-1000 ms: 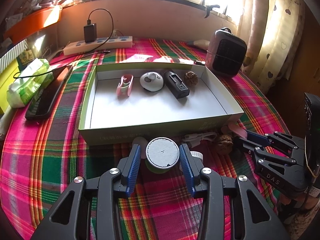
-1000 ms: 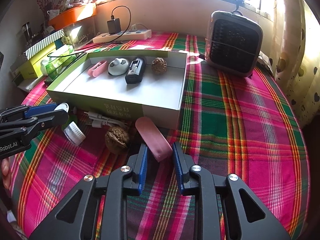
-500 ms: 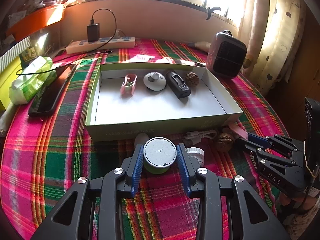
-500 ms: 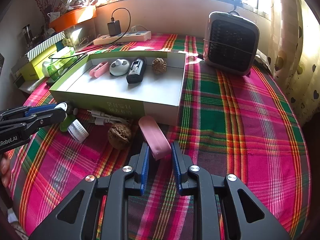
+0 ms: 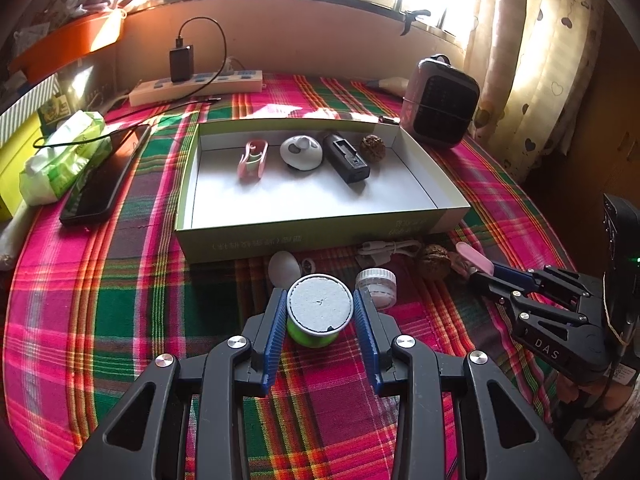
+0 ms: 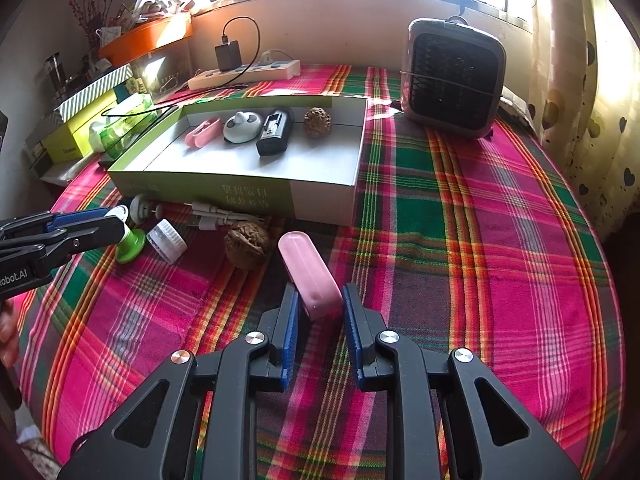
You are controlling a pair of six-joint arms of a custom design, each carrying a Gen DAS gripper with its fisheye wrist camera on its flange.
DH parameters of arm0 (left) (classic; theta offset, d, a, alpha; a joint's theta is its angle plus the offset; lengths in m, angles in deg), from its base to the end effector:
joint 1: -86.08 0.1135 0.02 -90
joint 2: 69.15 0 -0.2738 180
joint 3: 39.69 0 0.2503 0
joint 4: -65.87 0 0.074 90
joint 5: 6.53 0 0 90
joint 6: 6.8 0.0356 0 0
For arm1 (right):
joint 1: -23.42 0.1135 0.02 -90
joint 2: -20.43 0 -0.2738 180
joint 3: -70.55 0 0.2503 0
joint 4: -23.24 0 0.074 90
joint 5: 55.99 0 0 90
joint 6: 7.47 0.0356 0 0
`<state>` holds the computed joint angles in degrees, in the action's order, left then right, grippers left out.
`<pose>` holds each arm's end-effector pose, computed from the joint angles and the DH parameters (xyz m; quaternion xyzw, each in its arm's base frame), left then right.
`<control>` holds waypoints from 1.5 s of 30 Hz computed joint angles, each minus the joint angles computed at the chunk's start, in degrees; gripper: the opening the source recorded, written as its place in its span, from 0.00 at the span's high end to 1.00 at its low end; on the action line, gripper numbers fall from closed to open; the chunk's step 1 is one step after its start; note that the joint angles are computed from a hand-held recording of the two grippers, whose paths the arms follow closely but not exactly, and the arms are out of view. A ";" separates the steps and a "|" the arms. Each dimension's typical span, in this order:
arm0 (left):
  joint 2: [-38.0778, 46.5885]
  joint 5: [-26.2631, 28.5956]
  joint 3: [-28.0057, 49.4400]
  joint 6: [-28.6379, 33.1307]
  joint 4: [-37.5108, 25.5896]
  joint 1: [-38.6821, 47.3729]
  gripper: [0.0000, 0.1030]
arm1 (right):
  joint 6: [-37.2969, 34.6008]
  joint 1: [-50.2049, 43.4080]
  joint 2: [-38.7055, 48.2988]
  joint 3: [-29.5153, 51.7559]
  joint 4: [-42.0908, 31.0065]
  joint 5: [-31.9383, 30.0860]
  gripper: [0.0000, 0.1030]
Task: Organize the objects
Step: 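Close left gripper on green spool while right gripper closes on pink case, then lift and carry green spool and pink case with both grippers toward the box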
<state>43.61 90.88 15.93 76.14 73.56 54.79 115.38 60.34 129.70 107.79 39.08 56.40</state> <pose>0.2820 -0.1768 0.0727 0.2184 0.9105 -0.1708 0.3067 0.2057 0.1376 0.0450 0.0231 0.9400 0.0108 0.3402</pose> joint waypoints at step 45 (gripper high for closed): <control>-0.09 -1.23 -0.84 1.01 2.08 -0.30 0.69 | 0.34 1.40 -0.70 2.84 -3.84 1.73 0.82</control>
<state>43.53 89.65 15.09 77.14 75.64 54.50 115.72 61.75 129.00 110.63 35.24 58.13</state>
